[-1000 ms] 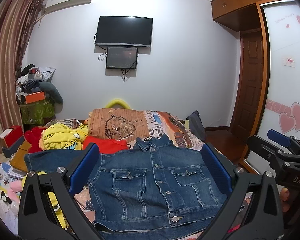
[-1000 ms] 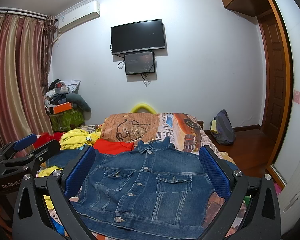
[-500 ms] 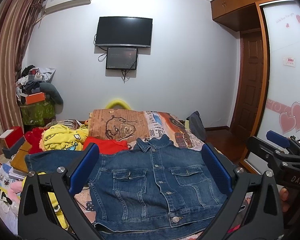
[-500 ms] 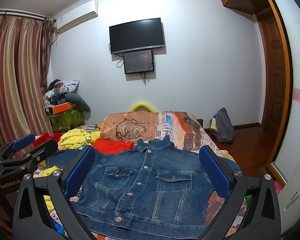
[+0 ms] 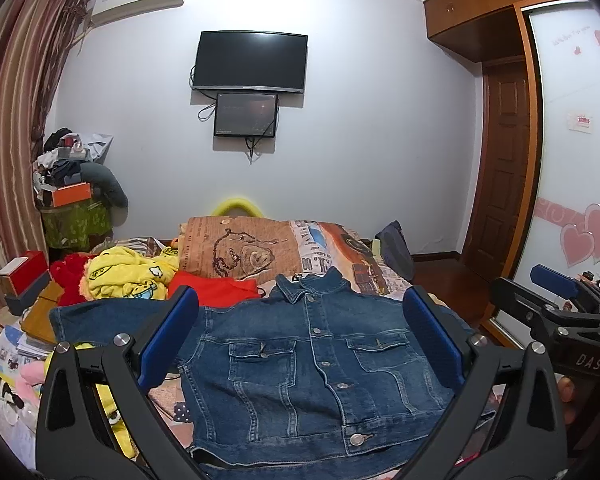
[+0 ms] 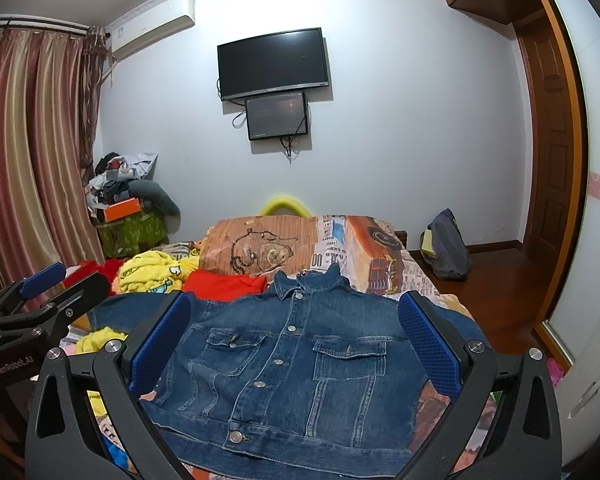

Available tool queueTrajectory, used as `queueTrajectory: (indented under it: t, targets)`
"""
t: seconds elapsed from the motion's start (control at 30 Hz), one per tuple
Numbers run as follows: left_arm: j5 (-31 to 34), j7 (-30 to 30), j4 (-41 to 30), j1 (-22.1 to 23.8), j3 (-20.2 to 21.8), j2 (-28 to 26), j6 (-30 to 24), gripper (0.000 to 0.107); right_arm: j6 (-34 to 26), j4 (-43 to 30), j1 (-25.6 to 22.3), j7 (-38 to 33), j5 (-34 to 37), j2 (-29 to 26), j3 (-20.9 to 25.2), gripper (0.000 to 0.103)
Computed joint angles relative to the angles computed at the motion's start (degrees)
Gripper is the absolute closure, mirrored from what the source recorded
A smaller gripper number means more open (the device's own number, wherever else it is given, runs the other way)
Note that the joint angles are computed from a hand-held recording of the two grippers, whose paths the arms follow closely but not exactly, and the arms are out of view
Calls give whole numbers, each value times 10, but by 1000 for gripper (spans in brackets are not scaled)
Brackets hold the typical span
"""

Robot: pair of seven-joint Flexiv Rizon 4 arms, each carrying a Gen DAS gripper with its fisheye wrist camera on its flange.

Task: Fold large clothes
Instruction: 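Lower the left tool and grasp the denim jacket's sleeve cuff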

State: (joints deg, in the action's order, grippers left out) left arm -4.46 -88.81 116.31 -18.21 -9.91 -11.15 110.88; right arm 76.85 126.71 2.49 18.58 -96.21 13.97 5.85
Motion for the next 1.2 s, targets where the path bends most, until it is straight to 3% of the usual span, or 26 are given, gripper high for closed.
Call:
queueTrajectory:
  t: [0.13, 0.23, 0.43, 0.6, 0.77, 0.83, 1.03, 1.2]
  targets:
    - [-22, 13, -10, -21, 25, -13, 4, 4, 3, -9, 1, -8, 7, -15, -1, 0]
    - [-67, 44, -25, -60, 66, -31, 4, 4, 9, -22, 0, -10, 3, -34, -5, 0]
    - [-46, 28, -55, 49, -3, -50, -47, 4, 25, -54, -3, -14, -7, -85, -16, 0]
    - [-57, 25, -92, 76, 12, -77, -87, 4, 30, -85, -1, -62, 39, -139, -20, 0]
    - [-105, 67, -116, 206, -101, -105, -162, 4, 29, -106, 14, -167, 145, -191, -22, 0]
    - [-140, 85, -133, 235, -120, -124, -197, 4, 21, -120, 28, -237, 216, -216, -22, 0]
    - [-238, 137, -185, 284, -143, -184, -294, 4, -16, -153, 69, -410, 382, -265, -25, 0]
    - [-292, 129, -225, 279, -102, -229, -357, 6, -46, -179, 92, -507, 482, -293, -28, 0]
